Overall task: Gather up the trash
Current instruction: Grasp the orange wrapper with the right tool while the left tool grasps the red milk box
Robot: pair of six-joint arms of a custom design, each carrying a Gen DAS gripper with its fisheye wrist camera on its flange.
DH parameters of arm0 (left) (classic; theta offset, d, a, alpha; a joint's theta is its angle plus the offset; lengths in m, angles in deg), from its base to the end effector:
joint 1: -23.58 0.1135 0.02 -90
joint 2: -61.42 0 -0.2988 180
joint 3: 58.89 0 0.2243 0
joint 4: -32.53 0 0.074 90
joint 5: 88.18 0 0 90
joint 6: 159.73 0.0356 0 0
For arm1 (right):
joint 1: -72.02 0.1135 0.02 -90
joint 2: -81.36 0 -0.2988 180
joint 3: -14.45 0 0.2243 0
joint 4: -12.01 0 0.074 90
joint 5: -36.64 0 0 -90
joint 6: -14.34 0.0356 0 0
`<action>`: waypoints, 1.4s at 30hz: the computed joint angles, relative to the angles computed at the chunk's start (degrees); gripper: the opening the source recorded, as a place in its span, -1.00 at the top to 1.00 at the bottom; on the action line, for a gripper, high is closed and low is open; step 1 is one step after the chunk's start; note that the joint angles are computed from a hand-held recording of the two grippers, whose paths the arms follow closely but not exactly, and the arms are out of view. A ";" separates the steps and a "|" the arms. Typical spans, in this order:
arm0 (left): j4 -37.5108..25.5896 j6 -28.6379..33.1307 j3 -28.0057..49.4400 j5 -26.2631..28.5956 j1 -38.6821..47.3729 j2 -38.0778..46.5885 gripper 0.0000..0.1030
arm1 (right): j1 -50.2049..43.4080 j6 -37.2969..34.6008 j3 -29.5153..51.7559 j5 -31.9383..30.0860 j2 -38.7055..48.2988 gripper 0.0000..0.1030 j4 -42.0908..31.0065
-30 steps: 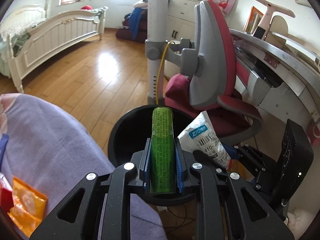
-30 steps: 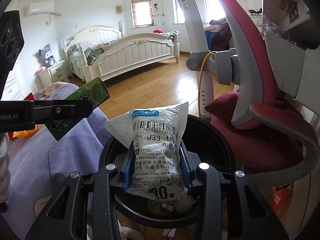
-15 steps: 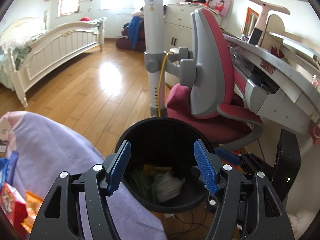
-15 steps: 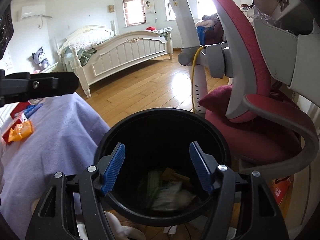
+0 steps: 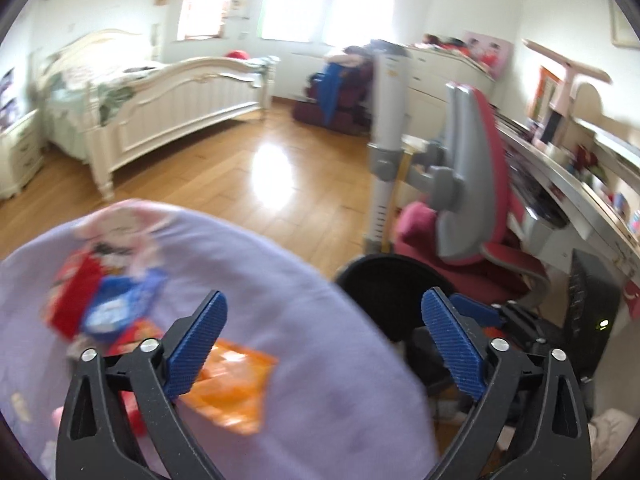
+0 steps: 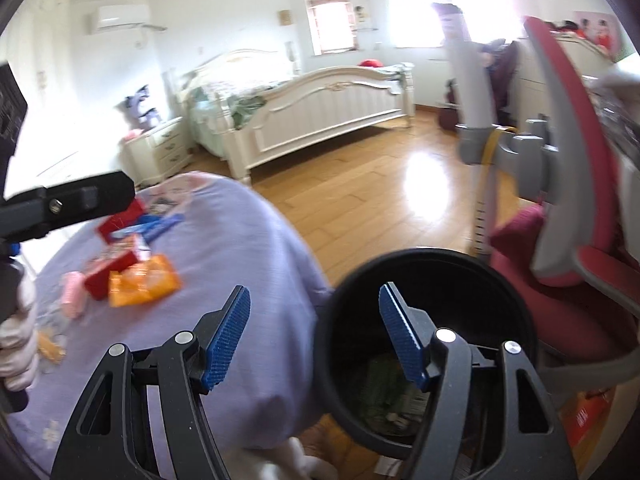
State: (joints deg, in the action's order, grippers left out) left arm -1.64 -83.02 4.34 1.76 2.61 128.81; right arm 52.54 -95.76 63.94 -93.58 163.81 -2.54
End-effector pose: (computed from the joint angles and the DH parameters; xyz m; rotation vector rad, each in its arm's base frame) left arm 0.2006 -0.0768 0.3051 0.1507 2.2545 -0.3211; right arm 0.2314 -0.0575 0.2131 -0.3229 2.1833 0.4652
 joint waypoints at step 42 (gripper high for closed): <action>-7.63 32.22 13.34 26.77 50.13 26.72 0.00 | 34.03 -0.81 17.41 13.88 10.83 0.49 -17.62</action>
State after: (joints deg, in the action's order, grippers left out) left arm -9.27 -50.80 17.68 28.53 52.74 155.53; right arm 86.57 -96.57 81.36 -79.71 174.65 -20.17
